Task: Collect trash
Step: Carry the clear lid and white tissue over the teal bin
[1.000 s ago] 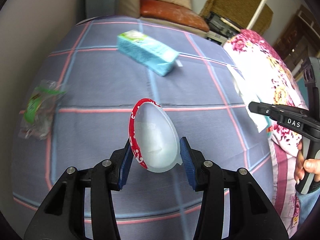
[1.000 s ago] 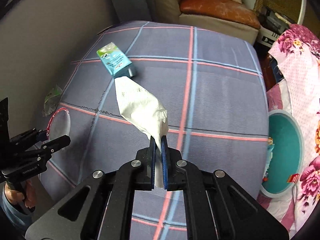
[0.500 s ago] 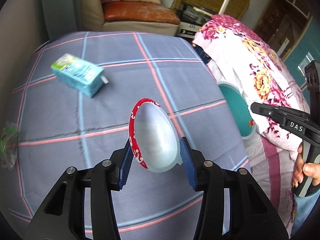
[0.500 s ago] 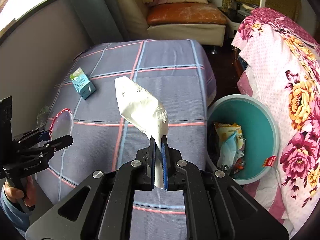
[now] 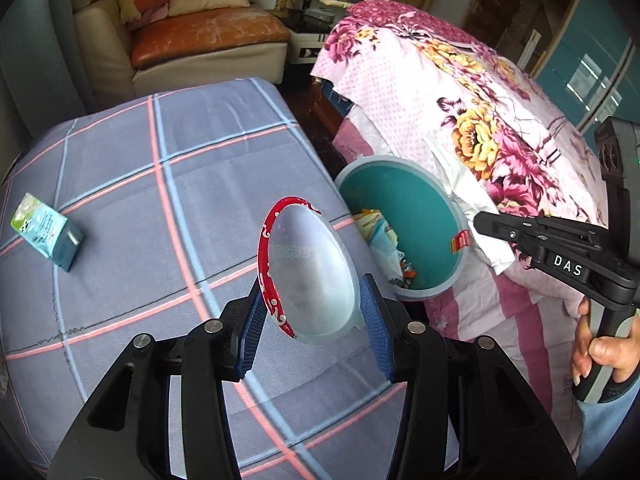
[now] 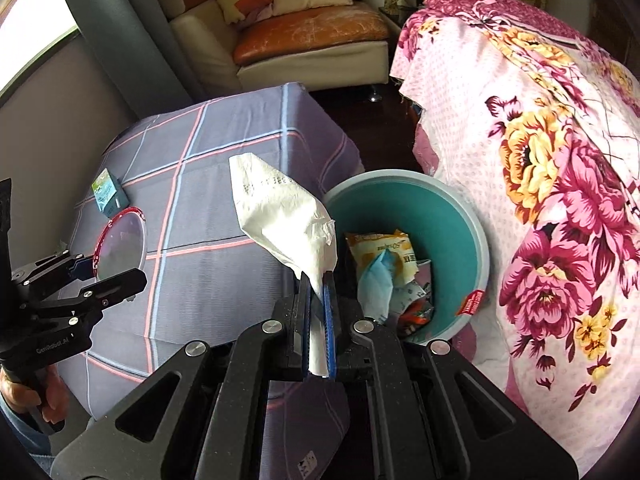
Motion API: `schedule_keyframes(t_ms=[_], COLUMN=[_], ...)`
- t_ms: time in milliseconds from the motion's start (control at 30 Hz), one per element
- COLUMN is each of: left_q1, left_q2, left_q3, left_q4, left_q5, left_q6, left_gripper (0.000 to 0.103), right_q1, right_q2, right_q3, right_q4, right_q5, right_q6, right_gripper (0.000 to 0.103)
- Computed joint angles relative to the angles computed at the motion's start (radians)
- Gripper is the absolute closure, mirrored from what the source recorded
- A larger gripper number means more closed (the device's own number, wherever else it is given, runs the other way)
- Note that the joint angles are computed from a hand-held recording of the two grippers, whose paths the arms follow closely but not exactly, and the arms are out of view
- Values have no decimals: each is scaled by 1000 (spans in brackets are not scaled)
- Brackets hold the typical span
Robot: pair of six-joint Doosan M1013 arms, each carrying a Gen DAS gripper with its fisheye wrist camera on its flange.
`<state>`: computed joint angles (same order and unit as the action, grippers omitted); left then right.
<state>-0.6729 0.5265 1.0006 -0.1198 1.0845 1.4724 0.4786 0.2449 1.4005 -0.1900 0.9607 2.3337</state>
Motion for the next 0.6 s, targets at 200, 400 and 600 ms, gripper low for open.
schedule_keyframes(t_ms=[200,400,600], left_q1=[-33,-58,-77], left_q2=[66,124,176], left_q3=[-92,-173,-240], left_q4=[10,25,36], left_q5=[57,105,147], left_q6=[2,1,8], left_gripper=[56,56,56], right_q1=[-43,-79,-100], right_q2=[-34,-51,-53], right_q3=[61,105,123], right_q4=[11,43,65], right_q5=[-27,-56,-68], right_q6=[23,29,18], right_gripper=[97,97,97])
